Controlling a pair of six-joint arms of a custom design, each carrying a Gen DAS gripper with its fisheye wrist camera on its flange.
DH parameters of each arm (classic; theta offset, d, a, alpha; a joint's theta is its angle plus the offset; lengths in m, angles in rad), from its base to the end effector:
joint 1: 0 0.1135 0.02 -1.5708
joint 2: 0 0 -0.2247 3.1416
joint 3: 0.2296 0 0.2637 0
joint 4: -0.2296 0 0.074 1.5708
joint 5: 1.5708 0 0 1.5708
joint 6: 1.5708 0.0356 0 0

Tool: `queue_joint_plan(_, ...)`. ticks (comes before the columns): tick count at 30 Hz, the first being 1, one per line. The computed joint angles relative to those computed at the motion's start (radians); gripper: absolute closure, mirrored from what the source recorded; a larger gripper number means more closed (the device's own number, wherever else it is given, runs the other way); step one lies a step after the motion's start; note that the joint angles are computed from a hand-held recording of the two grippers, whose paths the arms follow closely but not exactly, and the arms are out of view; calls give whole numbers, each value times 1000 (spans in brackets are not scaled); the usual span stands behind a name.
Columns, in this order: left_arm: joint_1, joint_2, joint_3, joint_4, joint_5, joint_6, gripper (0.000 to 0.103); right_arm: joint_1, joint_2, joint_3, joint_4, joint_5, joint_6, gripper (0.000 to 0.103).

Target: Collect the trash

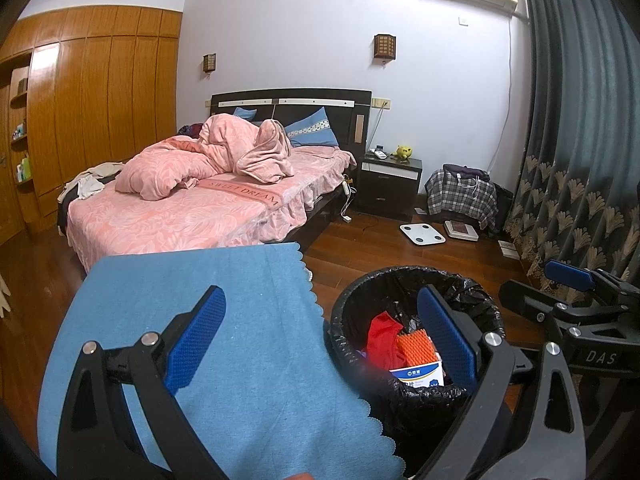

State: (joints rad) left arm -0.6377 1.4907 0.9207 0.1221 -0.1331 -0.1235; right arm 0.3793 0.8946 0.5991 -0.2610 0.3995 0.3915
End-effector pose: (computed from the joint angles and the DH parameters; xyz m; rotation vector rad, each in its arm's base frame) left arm 0.2833 -0.2040 0.2021 0.4339 1.9850 -0.3487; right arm 0.2217 0.0735 0.2150 0.2450 2.0648 0.0440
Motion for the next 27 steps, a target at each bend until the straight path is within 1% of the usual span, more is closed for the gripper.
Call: queue_joint_plan(27,2,7,15,-12,2,-1,9,2,9,13,-7,1,1,6)
